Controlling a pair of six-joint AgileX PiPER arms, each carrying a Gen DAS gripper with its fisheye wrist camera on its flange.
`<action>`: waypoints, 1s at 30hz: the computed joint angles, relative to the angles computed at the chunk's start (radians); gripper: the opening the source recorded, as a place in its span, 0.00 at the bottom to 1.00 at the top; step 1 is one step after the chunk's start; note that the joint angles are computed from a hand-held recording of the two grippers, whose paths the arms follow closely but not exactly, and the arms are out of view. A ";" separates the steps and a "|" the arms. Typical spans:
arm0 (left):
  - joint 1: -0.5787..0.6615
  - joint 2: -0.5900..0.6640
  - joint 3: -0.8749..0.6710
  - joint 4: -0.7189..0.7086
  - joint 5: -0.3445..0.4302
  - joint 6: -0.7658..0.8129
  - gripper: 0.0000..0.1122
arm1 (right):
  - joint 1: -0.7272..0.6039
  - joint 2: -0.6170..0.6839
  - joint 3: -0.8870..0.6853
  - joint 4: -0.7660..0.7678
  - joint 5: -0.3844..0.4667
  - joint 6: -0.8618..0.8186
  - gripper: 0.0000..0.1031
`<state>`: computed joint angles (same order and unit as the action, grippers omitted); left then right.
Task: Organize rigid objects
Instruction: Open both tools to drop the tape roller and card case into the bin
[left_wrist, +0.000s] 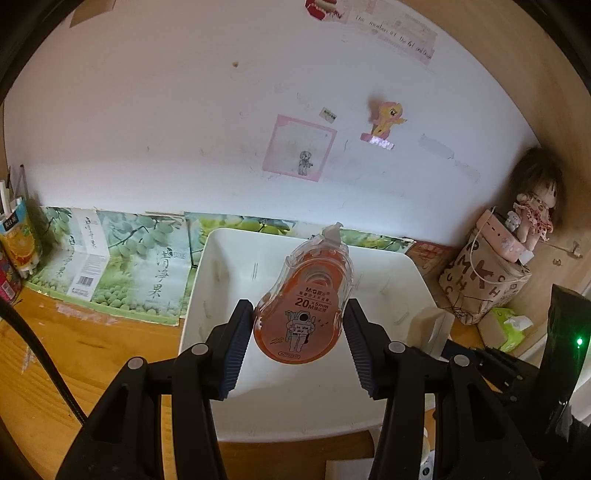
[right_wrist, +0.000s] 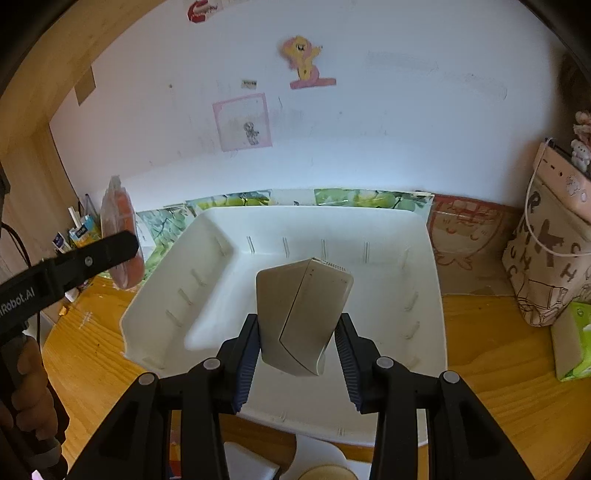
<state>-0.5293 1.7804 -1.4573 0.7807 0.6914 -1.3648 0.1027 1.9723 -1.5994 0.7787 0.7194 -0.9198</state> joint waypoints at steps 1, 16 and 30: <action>0.004 0.008 -0.003 -0.003 -0.005 0.004 0.48 | 0.002 0.010 -0.006 0.002 -0.001 0.003 0.40; 0.009 -0.044 0.005 0.029 -0.004 -0.030 0.75 | 0.002 0.018 0.042 0.072 -0.068 0.009 0.61; -0.108 -0.223 0.070 0.218 0.110 -0.176 0.76 | -0.040 -0.199 0.245 0.268 -0.132 -0.150 0.78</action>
<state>-0.6375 1.5579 -1.3869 0.9985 0.8015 -1.5405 0.0631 1.7730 -1.3546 1.0467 0.5871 -1.0702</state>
